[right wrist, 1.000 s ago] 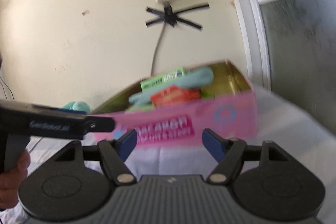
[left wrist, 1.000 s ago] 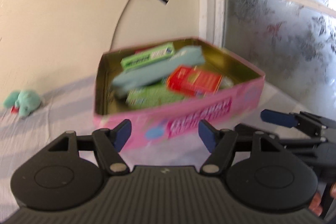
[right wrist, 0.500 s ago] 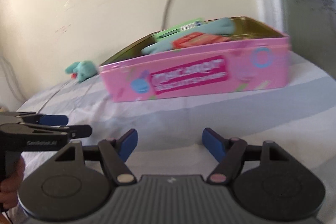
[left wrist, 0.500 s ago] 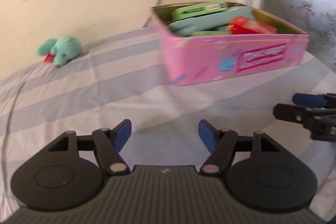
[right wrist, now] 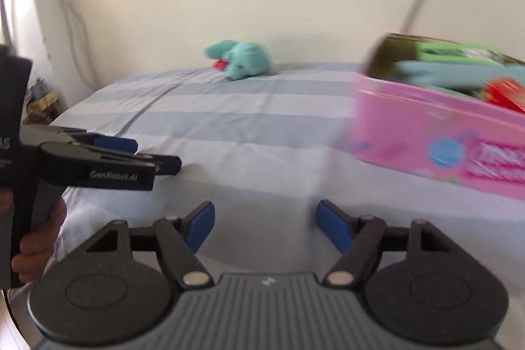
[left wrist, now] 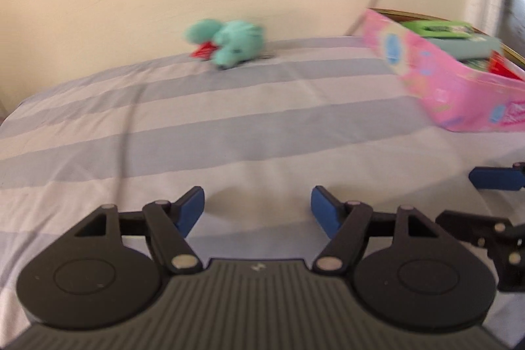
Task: Organize objects
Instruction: 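Withdraw both grippers from the tin toward the teal plush toy, then grasp the teal plush toy with the right gripper and lift it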
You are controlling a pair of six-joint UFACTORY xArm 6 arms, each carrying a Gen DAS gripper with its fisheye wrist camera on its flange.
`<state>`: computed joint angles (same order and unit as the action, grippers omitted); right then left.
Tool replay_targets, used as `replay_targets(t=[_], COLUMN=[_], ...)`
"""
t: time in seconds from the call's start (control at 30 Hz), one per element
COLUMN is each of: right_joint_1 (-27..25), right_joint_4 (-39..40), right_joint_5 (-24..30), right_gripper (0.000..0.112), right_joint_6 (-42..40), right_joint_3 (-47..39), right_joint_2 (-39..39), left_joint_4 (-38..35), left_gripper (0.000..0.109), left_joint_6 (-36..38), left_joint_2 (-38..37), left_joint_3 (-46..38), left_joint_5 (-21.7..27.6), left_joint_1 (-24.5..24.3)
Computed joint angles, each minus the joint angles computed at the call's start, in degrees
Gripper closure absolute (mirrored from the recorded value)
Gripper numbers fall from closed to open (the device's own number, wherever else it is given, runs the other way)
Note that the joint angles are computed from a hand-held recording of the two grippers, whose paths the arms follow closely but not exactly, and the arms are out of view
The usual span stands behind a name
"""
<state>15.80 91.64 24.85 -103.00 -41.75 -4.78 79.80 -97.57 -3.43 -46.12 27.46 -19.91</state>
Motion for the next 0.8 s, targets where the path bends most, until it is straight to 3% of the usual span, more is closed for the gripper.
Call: replay_targets(t=[0.2, 0.5, 0.63, 0.8], right_joint_1=[5.52, 12.36, 13.98, 15.60], right_joint_4=[-1.28, 2.61, 2.79, -1.46], right_joint_5=[-1.41, -5.68, -7.73, -11.24], right_gripper=[0.040, 0.040, 0.041, 0.042], right_joint_6=[2.99, 1.37, 3.26, 12.39], right_joint_3=[-3.35, -11.50, -19.46, -33.35], right_joint_2=[3.11, 10.58, 17.25, 27.82], left_joint_4=[2.17, 7.68, 10.39, 10.55], left_gripper=[0.030, 0.025, 0.026, 0.026], left_joint_6=[-1.30, -3.88, -11.99, -14.21], left_joint_2=[-2.67, -2.69, -3.39, -3.93], left_joint_3=[2.88, 3.00, 3.67, 4.23], left_joint_5=[0.09, 0.41, -6.76, -5.36], left_joint_1=[5.23, 13.02, 18.51, 17.89])
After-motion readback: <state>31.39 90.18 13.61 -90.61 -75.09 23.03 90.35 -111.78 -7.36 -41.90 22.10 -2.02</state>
